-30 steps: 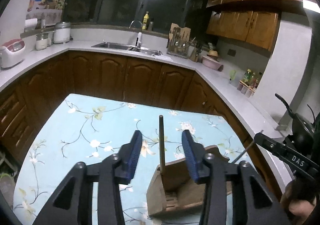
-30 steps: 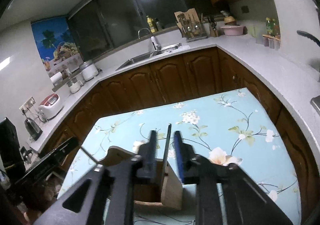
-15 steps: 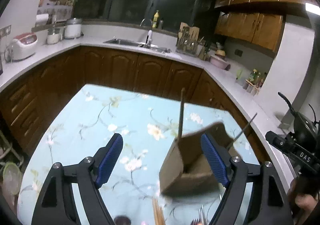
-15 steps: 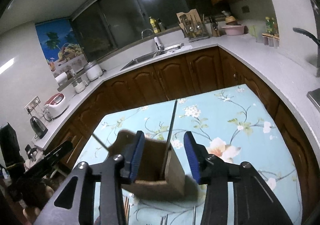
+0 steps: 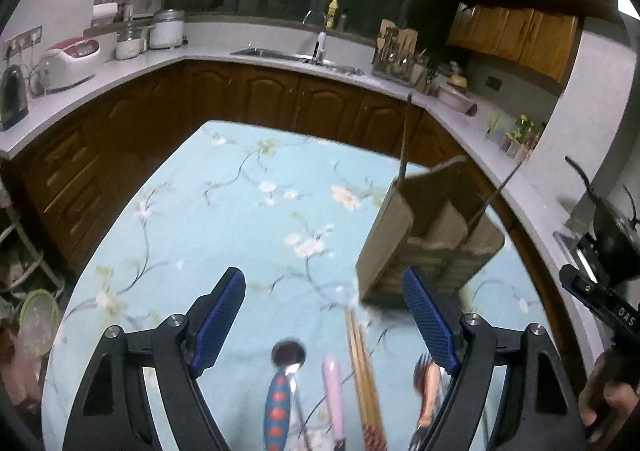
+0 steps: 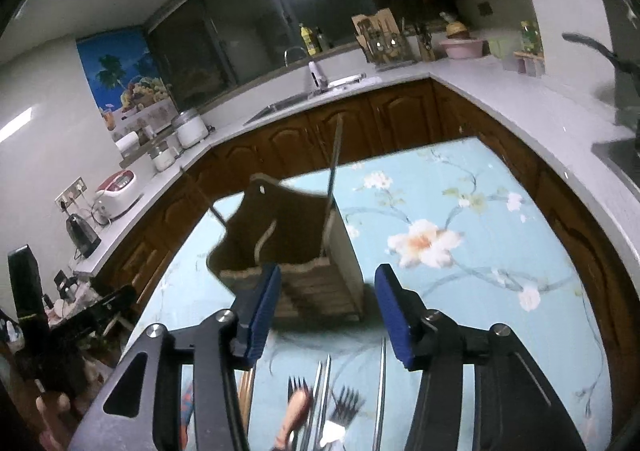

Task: Organize utensils
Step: 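Withdraw both open grippers back to the row of utensils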

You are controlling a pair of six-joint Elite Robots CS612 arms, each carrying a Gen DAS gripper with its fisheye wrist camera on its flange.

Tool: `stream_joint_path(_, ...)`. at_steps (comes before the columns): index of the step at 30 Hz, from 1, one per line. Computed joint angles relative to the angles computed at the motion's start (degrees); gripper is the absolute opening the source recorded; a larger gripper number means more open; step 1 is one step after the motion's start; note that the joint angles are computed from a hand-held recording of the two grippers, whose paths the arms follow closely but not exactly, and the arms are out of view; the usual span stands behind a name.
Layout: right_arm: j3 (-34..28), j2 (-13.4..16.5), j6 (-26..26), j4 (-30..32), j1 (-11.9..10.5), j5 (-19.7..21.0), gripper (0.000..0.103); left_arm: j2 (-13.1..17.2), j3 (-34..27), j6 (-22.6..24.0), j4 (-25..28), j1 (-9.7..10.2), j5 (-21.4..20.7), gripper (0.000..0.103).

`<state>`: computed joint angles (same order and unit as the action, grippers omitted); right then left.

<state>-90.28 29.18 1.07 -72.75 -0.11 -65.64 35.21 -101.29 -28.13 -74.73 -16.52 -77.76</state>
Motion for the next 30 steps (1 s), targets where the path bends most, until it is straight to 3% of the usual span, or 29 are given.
stream_joint_path(10, -5.5, 2.5, -0.6, 8.3, -0.8, -1.8, 0.051, 0.0, -3.5, -3.1, 10.9, -0.82, 1.5, 0.081)
stream_joint_path(18, -7.8, 3.7, -1.4, 11.5, -1.2, -2.3, 0.051, 0.0, -4.8, -3.2, 14.7, -1.05, 0.7, 0.081)
stream_joint_path(30, -6.3, 3.5, -3.1, 13.1, -0.9, -4.0, 0.051, -1.8, -0.6, -1.5, 16.0, 0.24, -1.9, 0.080)
